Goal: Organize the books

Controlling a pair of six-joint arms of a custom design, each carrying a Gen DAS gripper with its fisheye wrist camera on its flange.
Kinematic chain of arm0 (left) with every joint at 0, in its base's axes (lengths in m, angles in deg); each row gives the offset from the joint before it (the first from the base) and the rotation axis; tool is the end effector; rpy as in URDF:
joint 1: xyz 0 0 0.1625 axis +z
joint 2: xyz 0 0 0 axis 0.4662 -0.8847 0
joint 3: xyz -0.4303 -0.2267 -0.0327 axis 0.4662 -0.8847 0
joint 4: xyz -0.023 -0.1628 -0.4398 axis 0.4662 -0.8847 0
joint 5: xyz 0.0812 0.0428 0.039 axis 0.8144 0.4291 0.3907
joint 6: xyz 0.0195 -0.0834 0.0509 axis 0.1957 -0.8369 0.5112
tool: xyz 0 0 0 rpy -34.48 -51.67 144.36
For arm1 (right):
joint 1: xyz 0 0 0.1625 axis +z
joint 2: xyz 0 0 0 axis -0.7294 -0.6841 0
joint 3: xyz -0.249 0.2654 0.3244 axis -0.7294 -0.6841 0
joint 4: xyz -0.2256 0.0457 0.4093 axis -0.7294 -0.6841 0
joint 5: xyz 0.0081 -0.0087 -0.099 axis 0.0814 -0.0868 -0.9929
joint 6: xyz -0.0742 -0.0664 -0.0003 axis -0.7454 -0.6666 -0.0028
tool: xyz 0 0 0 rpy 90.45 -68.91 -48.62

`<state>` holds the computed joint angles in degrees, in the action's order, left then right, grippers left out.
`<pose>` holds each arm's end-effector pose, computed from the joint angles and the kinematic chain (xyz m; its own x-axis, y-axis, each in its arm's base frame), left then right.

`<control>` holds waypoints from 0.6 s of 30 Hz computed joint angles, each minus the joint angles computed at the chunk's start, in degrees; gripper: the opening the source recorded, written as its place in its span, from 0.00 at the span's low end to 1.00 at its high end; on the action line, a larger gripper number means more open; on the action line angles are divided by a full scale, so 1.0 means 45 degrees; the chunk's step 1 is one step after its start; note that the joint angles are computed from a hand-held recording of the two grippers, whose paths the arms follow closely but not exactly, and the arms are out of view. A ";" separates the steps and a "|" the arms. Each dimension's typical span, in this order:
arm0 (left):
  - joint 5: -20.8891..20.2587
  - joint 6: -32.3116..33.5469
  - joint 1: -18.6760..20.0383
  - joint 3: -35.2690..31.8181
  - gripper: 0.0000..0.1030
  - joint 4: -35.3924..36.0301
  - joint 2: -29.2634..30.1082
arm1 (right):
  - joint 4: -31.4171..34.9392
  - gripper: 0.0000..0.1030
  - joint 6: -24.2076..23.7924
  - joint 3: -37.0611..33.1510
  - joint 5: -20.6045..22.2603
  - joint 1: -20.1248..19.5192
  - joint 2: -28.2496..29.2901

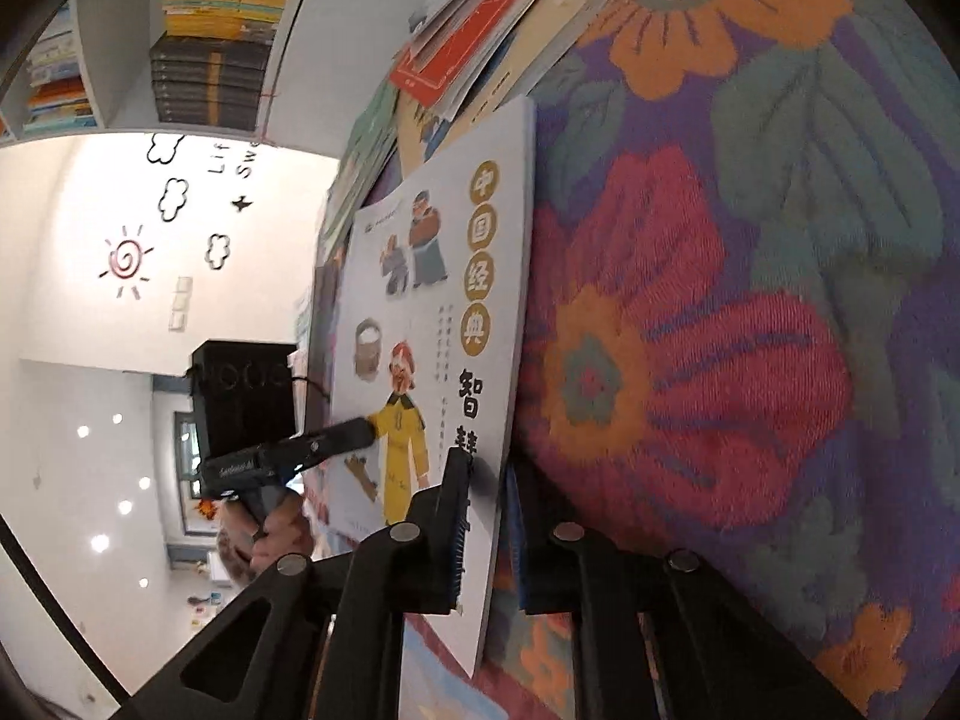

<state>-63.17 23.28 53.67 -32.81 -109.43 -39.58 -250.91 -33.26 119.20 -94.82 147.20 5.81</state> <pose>-0.0139 -0.9093 0.2776 -0.8783 0.4186 0.2308 0.4735 0.8282 0.2998 0.2616 -0.7226 0.0214 -0.9407 0.2823 -0.1881 0.3381 0.8261 -0.4509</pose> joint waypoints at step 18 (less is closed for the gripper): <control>0.4002 0.2886 -0.1283 0.5369 0.16 -0.6307 -0.3678 | 0.1885 0.11 -0.1894 -0.2475 -0.4842 0.2878 0.1145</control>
